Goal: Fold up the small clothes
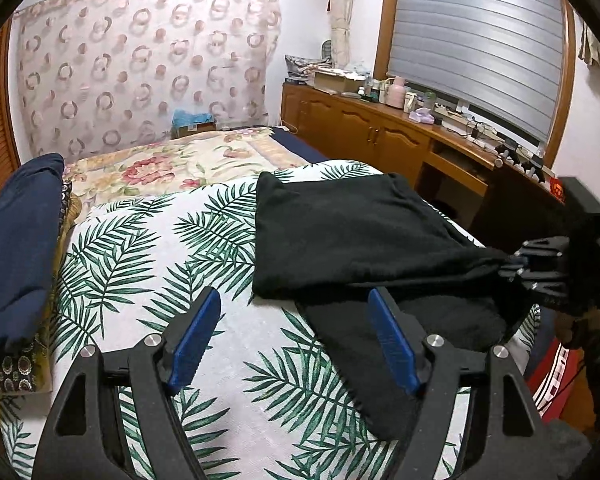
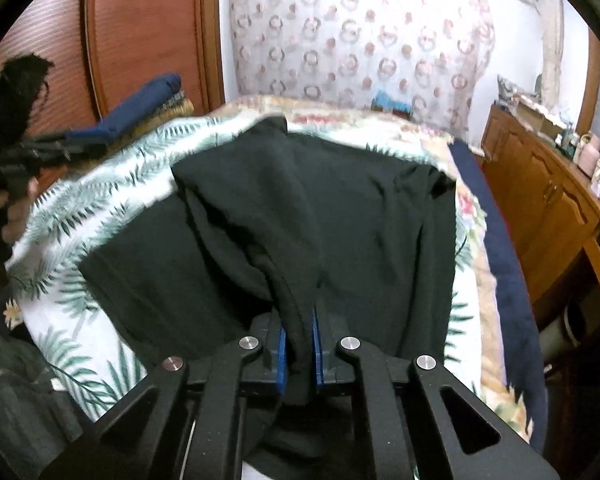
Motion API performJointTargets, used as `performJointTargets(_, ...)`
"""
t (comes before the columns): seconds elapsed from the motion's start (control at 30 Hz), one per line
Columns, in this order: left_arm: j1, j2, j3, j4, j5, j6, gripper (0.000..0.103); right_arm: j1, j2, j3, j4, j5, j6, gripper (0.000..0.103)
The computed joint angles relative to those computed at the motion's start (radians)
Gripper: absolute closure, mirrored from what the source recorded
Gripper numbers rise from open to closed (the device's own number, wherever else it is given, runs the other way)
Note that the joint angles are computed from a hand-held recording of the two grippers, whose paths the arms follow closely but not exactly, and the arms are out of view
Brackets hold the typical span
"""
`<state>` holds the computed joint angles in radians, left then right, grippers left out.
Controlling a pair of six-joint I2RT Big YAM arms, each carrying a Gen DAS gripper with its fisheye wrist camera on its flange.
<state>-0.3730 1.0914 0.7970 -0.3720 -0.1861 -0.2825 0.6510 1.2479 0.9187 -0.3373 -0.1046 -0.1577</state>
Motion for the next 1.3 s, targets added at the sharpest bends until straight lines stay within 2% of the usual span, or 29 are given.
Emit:
performJointTargets(0.13, -0.009, -0.002, 0.001, -0.002, -0.008, 0.005, 0.026, 0.006, -0.073, -0.033, 0.038, -0.003, 0.016, 0.094)
performJointTargets(0.33, -0.022, -0.001, 0.000, 0.001, -0.021, 0.007, 0.026, 0.003, -0.153, -0.073, 0.041, 0.023, 0.012, 0.094)
performJointTargets(0.63, -0.031, 0.003, 0.001, 0.005, -0.029, -0.003, 0.026, -0.041, -0.106, -0.104, 0.010, 0.042, 0.032, 0.094)
performJointTargets(0.7, -0.031, 0.004, 0.000, 0.006, -0.029, -0.003, 0.026, -0.043, -0.108, -0.102, 0.000, 0.044, 0.038, 0.089)
performJointTargets(0.77, -0.030, 0.004, -0.001, 0.008, -0.032, -0.004, 0.026, -0.036, -0.112, -0.088, -0.006, 0.080, 0.050, 0.083)
performJointTargets(0.83, -0.029, 0.004, -0.004, 0.009, -0.034, -0.008, 0.026, -0.042, -0.117, -0.076, 0.000, 0.072, 0.051, 0.077)
performJointTargets(0.97, -0.026, 0.003, -0.007, 0.012, -0.033, -0.016, 0.026, -0.012, -0.110, -0.055, 0.015, 0.113, 0.036, 0.045)
performJointTargets(1.2, -0.020, -0.008, -0.018, 0.017, -0.039, -0.018, 0.026, 0.023, -0.035, -0.016, 0.076, 0.106, 0.014, 0.044)
performJointTargets(1.3, -0.011, -0.014, -0.023, 0.020, -0.039, -0.021, 0.026, 0.044, 0.018, 0.028, 0.067, 0.089, -0.020, 0.044)
